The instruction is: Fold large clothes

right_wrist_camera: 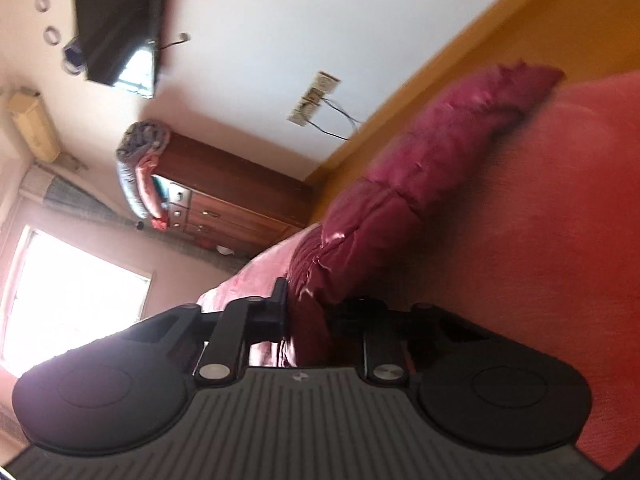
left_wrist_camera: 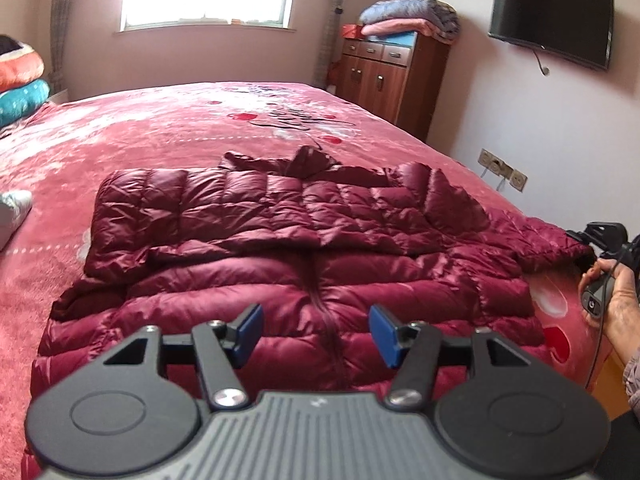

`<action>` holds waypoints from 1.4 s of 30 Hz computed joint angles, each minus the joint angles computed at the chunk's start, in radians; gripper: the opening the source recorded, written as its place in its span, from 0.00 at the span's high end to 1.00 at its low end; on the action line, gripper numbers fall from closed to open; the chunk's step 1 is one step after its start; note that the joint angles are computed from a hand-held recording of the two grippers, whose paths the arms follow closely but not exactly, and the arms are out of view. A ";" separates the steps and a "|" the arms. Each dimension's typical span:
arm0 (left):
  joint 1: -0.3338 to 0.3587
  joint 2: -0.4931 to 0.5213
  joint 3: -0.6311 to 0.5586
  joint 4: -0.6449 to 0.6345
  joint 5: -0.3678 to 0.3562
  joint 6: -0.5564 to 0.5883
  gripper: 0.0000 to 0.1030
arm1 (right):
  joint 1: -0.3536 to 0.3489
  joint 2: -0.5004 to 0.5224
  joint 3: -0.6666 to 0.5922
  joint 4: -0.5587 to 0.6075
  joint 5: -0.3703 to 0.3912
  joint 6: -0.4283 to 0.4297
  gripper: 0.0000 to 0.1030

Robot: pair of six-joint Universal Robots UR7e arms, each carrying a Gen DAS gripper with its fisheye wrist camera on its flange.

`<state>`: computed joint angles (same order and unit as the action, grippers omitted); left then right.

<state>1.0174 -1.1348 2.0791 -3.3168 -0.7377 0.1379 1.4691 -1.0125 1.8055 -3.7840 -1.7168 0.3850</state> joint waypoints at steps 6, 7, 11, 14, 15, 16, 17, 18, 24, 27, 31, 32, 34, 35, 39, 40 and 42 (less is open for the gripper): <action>0.029 -0.025 0.002 -0.078 -0.017 0.018 0.40 | 0.150 0.039 -0.082 -0.085 -0.003 -0.519 0.83; 0.035 -0.030 0.001 -0.093 -0.017 0.019 0.40 | 0.177 0.049 -0.091 -0.084 0.019 -0.590 0.83; 0.060 -0.052 -0.002 -0.141 -0.020 0.020 0.40 | 0.269 0.081 -0.088 0.022 0.166 -0.795 0.83; 0.079 -0.065 -0.004 -0.179 -0.018 0.027 0.39 | 0.325 0.114 -0.080 0.189 0.252 -0.931 0.83; 0.088 -0.071 -0.005 -0.187 -0.024 0.024 0.39 | 0.338 0.127 -0.077 0.243 0.262 -0.974 0.83; 0.097 -0.076 -0.005 -0.194 -0.030 0.020 0.39 | 0.354 0.143 -0.076 0.312 0.259 -1.021 0.84; 0.106 -0.080 -0.005 -0.202 -0.037 0.015 0.39 | 0.364 0.159 -0.074 0.360 0.253 -1.055 0.84; 0.115 -0.084 -0.005 -0.208 -0.044 0.010 0.39 | 0.374 0.177 -0.069 0.407 0.244 -1.090 0.84; 0.168 -0.095 -0.010 -0.224 -0.105 -0.009 0.38 | 0.408 0.232 -0.067 0.634 0.116 -1.208 0.64; 0.185 -0.093 -0.017 -0.235 -0.138 -0.017 0.37 | 0.407 0.207 -0.069 0.724 0.142 -1.205 0.08; 0.204 -0.090 -0.032 -0.221 -0.194 -0.035 0.35 | 0.408 0.166 -0.051 0.746 0.162 -1.193 0.05; 0.210 -0.089 -0.037 -0.211 -0.211 -0.048 0.35 | 0.406 0.151 -0.044 0.749 0.174 -1.183 0.05; 0.223 -0.082 -0.051 -0.188 -0.246 -0.074 0.35 | 0.409 0.154 -0.081 0.768 0.184 -1.158 0.04; 0.231 -0.079 -0.060 -0.175 -0.266 -0.088 0.35 | 0.406 0.146 -0.084 0.773 0.192 -1.150 0.04; 0.261 -0.048 -0.104 -0.126 -0.331 -0.186 0.35 | 0.378 0.092 -0.081 0.811 0.256 -1.111 0.04; 0.266 -0.039 -0.110 -0.127 -0.344 -0.198 0.35 | 0.371 0.086 -0.079 0.796 0.266 -1.104 0.04; 0.271 -0.019 -0.126 -0.125 -0.359 -0.201 0.33 | 0.355 0.082 -0.075 0.741 0.251 -1.089 0.03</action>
